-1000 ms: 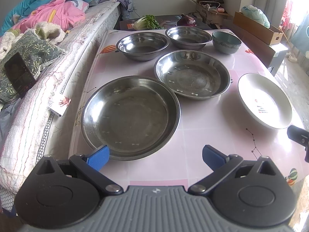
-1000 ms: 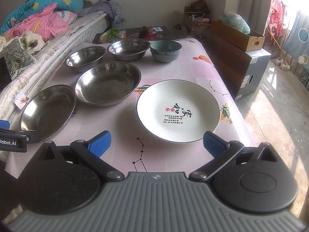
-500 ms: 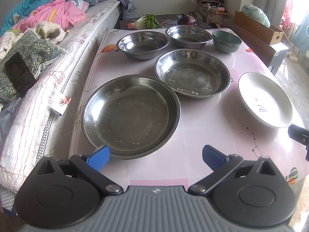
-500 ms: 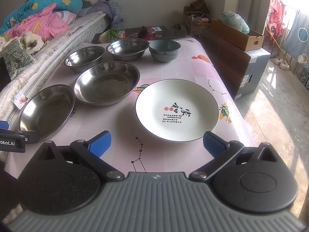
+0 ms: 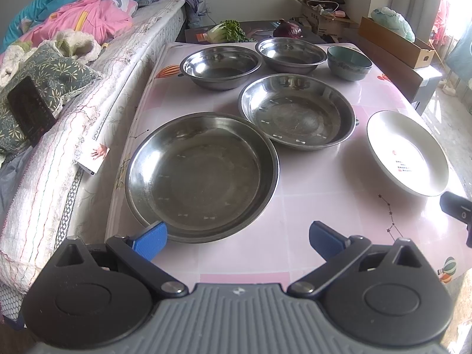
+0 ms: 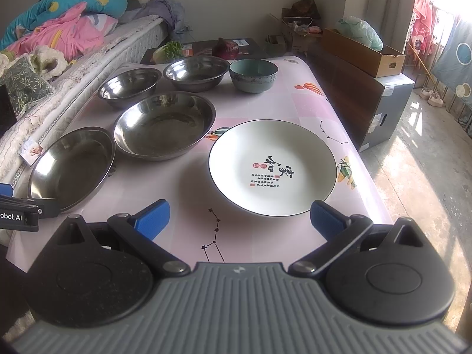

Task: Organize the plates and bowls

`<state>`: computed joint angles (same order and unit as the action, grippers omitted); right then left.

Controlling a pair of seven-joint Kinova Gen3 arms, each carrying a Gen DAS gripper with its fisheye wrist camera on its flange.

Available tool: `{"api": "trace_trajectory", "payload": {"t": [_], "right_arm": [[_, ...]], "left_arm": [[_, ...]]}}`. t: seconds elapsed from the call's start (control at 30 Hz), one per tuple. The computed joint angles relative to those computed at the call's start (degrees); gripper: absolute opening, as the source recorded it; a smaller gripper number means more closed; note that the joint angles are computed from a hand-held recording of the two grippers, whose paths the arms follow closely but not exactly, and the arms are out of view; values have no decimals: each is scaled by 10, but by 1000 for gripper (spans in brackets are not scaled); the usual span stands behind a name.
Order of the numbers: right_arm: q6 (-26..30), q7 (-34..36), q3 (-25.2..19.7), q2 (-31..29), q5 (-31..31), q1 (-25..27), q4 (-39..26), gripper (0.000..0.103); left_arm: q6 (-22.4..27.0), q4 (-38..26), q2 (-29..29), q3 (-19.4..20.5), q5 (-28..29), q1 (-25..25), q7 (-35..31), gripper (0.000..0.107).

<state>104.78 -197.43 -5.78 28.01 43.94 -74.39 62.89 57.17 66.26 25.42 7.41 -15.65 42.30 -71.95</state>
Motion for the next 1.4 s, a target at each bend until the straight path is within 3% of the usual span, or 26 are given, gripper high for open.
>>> {"api": "trace_trajectory", "payload": {"t": [1.03, 1.4], "right_arm": [[-12, 15, 3, 2, -4, 8, -4, 102], [-16, -1, 3, -2, 19, 6, 19, 102]], "left_arm": [[13, -15, 12, -6, -1, 1, 4, 103], [0, -14, 19, -28, -41, 12, 45, 103]]}}
